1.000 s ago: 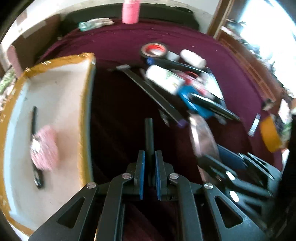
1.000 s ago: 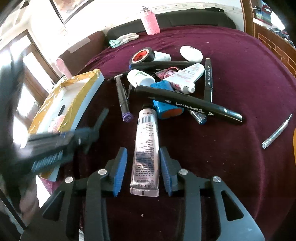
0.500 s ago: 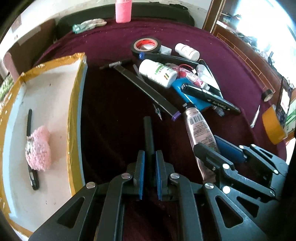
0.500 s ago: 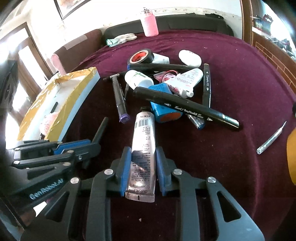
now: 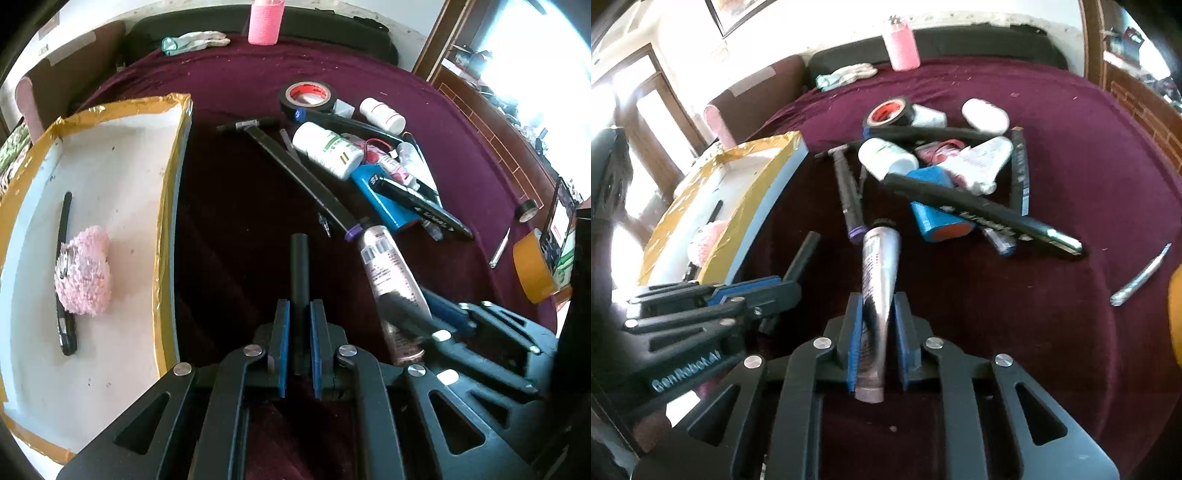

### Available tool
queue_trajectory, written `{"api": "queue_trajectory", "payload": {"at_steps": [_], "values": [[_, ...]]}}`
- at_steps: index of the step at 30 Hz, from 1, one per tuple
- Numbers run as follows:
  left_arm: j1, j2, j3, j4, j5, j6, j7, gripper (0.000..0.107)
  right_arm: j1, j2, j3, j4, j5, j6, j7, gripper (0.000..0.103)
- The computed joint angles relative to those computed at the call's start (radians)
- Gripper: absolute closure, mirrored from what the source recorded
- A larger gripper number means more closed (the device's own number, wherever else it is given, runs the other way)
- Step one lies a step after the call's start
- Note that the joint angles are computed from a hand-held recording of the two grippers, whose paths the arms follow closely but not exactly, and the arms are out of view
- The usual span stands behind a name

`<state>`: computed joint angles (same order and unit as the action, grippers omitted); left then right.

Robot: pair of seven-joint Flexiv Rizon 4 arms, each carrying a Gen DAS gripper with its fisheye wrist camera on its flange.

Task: Organize objects
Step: 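Lift the tube with the right tool while the left tool lifts the black pen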

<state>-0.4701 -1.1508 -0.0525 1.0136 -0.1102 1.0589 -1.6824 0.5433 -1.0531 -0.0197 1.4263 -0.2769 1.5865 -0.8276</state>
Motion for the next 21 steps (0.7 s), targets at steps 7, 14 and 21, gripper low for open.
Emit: {"api": "queue_trajectory", "payload": {"at_steps": [7, 14, 21], "values": [[0.015, -0.005, -0.022, 0.005, -0.026, 0.025, 0.001, 0.099, 0.126, -0.008, -0.174, 0.006, -0.032, -0.046, 0.073, 0.094], [0.028, 0.024, -0.042, 0.06, -0.043, 0.068, 0.013, 0.099, 0.13, 0.025, -0.194, 0.093, 0.017, 0.062, 0.131, 0.095], [0.044, 0.06, -0.08, 0.124, -0.075, 0.139, 0.042, 0.099, 0.192, 0.052, -0.27, 0.153, 0.104, 0.155, 0.156, 0.095]]}}
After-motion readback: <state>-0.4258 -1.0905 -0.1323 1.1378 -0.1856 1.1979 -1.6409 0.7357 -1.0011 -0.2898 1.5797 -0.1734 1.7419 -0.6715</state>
